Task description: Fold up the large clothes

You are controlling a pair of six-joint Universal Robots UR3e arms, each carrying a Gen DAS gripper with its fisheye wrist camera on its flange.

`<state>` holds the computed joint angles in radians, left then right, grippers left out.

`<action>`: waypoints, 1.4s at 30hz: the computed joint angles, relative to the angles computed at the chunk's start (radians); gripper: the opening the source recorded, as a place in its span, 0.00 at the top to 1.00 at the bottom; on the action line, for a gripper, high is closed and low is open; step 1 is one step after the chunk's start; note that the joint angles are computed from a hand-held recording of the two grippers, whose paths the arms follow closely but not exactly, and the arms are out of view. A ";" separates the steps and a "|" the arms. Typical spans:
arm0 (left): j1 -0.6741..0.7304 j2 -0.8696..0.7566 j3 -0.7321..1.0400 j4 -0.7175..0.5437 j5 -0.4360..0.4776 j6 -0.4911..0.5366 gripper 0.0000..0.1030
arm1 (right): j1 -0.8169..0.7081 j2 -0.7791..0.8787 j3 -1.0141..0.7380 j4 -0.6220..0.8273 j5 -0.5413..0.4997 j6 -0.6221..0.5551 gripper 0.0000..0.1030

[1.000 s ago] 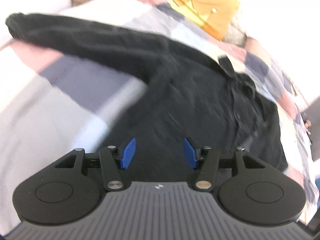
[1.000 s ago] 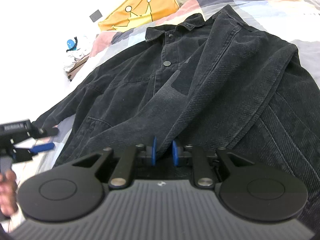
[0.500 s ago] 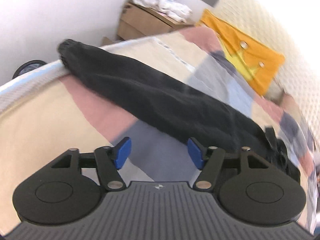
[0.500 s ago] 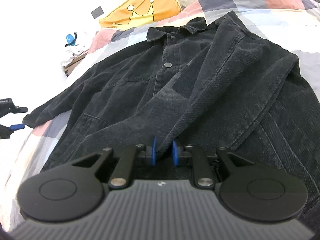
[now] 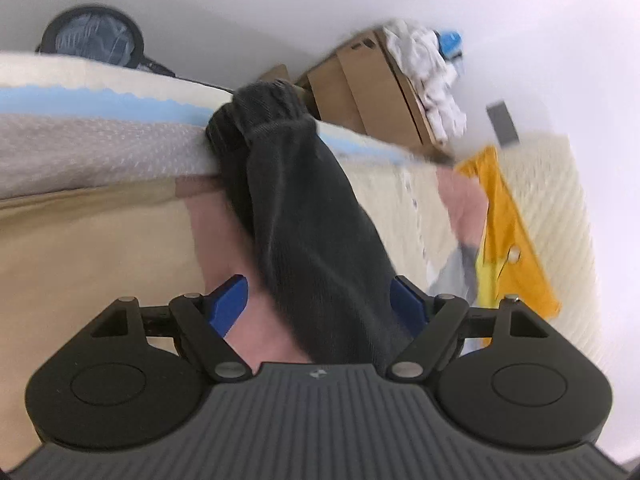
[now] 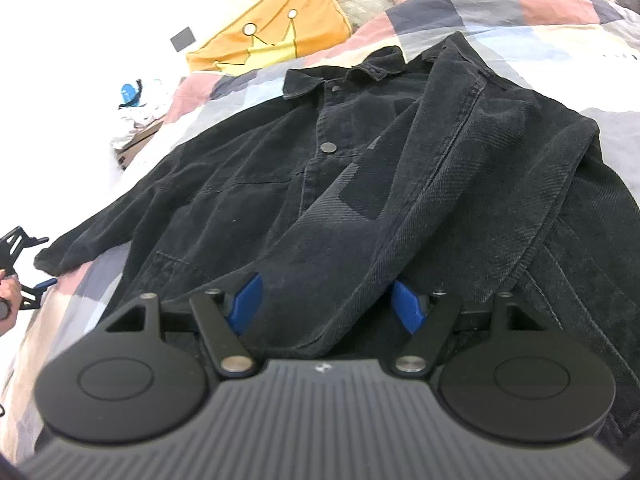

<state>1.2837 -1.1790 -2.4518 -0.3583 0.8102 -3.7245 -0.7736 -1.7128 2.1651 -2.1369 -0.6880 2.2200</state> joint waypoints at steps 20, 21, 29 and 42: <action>-0.345 -0.424 0.536 0.106 0.521 0.016 0.89 | 0.124 0.103 0.041 -0.402 -0.118 0.236 0.29; -0.360 -0.403 0.570 0.074 0.532 0.030 0.89 | 0.119 0.101 0.032 -0.378 -0.112 0.233 0.29; -0.585 -0.358 0.931 -0.174 0.693 0.101 0.90 | 0.051 0.018 0.029 -0.237 -0.047 0.155 0.30; -1.241 -0.782 2.029 -0.699 1.125 0.155 0.90 | -0.111 -0.063 -0.042 0.046 0.075 0.006 0.30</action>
